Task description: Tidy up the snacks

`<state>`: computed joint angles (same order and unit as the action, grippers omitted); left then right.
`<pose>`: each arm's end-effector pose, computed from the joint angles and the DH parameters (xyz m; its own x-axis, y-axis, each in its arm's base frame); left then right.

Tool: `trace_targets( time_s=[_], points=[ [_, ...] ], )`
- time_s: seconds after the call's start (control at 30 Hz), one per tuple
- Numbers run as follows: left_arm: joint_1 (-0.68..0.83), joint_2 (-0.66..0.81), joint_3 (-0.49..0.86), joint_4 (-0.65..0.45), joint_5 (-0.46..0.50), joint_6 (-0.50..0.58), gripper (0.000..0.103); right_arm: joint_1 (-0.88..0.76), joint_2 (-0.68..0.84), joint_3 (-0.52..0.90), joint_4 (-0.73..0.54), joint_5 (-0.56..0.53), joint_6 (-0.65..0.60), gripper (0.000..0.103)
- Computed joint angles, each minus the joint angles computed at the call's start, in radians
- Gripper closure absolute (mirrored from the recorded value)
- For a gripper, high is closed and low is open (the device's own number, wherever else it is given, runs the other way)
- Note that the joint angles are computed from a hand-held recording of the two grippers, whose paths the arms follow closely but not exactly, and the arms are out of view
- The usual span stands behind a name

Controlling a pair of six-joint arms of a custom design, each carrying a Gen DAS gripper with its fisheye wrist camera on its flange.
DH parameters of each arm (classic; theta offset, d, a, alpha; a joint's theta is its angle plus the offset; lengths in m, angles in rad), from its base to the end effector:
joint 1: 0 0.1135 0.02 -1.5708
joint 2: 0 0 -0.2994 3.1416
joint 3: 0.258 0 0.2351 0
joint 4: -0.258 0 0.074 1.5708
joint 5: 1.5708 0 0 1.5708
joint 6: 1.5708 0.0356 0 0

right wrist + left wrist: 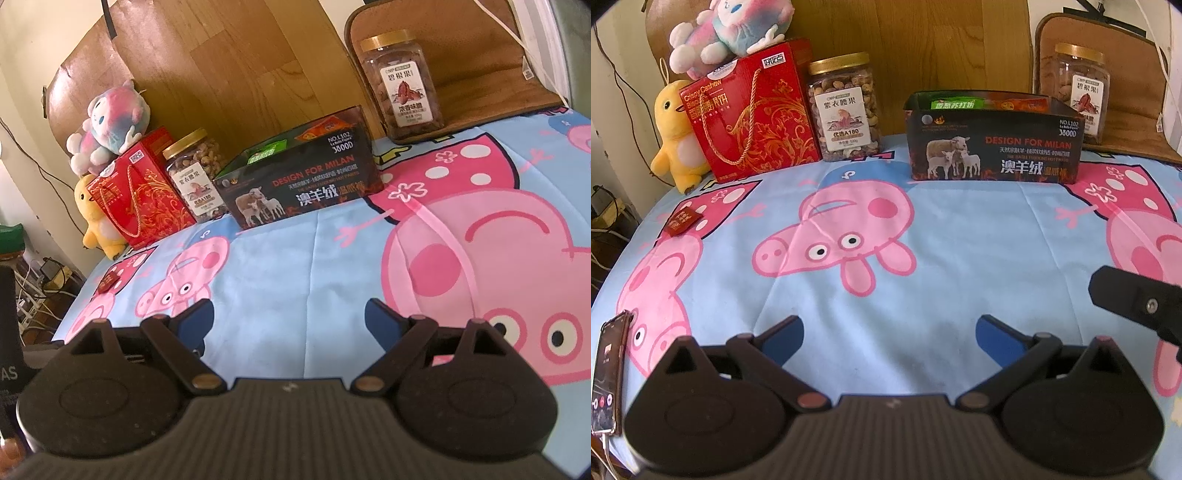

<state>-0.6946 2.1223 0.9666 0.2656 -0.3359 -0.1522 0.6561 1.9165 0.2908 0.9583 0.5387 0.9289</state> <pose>0.3080 -0.2414 0.1011 -0.6576 0.3616 -0.6609 0.3493 0.9236 0.1578 0.2100 0.1386 0.1002 -0.4573 0.5156 -0.7246 0.2705 0.8568 0.4390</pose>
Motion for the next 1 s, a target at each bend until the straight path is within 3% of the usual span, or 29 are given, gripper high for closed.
trace_targets(
  time_s=[1.0],
  points=[
    [-0.001, 0.0, -0.004, 0.007, -0.007, 0.006, 0.0, -0.002, 0.0, -0.012, 0.023, 0.001, -0.001, 0.012]
  ],
)
